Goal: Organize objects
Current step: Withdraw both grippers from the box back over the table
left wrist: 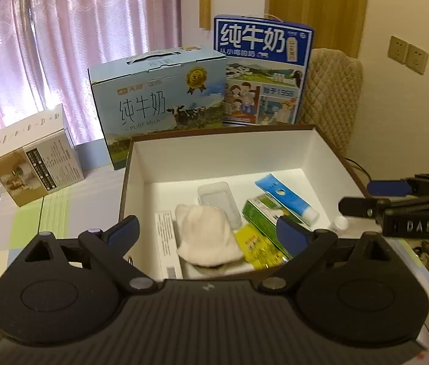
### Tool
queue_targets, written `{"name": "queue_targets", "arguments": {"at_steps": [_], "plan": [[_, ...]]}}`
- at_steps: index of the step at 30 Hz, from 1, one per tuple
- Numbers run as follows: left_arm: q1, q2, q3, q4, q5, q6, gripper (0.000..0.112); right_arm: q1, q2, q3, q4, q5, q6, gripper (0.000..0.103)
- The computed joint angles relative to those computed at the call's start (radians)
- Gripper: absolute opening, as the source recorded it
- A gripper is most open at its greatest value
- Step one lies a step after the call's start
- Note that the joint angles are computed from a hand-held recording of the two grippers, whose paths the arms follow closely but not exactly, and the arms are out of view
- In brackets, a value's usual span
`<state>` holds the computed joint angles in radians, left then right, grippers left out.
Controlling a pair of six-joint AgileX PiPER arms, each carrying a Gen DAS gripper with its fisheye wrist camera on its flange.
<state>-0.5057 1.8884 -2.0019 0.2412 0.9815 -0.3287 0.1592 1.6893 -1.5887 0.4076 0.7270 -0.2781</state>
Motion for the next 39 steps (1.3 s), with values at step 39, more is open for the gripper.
{"name": "queue_targets", "arguments": {"at_steps": [39], "plan": [[-0.165,-0.399,0.671,0.174,-0.131,-0.364,0.102,0.205,-0.321,0.51,-0.143,-0.098,0.256,0.063]]}}
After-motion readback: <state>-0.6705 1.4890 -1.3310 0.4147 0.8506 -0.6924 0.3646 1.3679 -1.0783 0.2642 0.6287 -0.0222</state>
